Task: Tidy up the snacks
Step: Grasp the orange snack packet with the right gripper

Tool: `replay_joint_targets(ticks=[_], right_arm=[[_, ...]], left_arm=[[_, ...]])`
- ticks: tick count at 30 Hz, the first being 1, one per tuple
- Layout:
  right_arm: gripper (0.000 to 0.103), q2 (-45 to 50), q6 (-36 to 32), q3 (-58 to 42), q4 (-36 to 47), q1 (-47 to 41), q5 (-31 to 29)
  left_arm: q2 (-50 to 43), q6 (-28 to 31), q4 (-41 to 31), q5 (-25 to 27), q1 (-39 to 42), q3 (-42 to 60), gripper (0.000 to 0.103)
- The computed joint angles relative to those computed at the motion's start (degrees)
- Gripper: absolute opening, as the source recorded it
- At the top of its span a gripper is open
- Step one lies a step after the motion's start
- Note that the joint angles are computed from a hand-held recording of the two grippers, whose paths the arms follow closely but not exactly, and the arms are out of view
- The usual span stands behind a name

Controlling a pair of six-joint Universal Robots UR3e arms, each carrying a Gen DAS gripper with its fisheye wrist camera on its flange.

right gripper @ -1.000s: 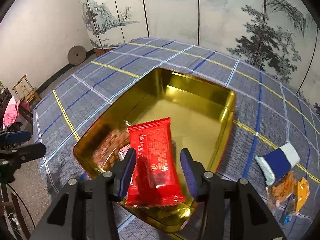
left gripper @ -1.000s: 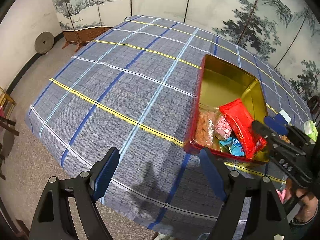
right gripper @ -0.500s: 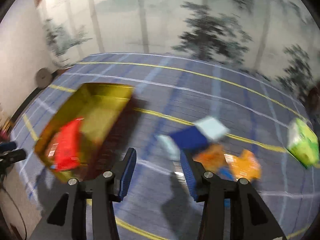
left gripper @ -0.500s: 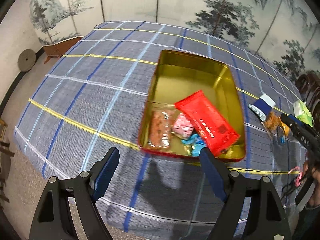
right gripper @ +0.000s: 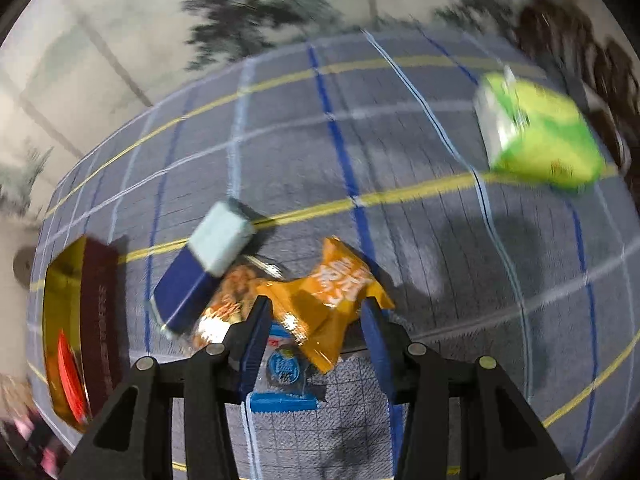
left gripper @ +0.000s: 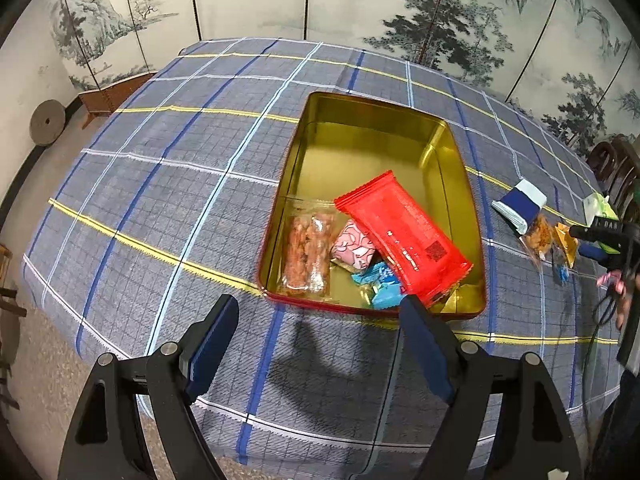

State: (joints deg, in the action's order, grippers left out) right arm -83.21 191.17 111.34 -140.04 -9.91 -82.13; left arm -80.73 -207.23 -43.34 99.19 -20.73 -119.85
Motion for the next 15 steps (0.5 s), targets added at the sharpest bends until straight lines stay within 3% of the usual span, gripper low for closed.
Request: replay_joint_targets(ticks=[6, 10, 15], right_arm=[[0.047, 5.0, 8.4, -5.9, 6.2, -3.3, 5.2], [0.047, 7.7, 12.1, -9.4, 9.3, -2.3, 3.3], [0.047, 10.3, 11.0, -11.9, 8.8, 1.4, -2.2]], left_arm=[[1.2, 0.2, 0.1, -0.3, 1.2, -2.0, 0.08], [1.8, 0.4, 0.3, -0.8, 2.1, -2.9, 0.08], [0.8, 0.4, 0.1, -0.7, 1.5, -1.9, 0.08]])
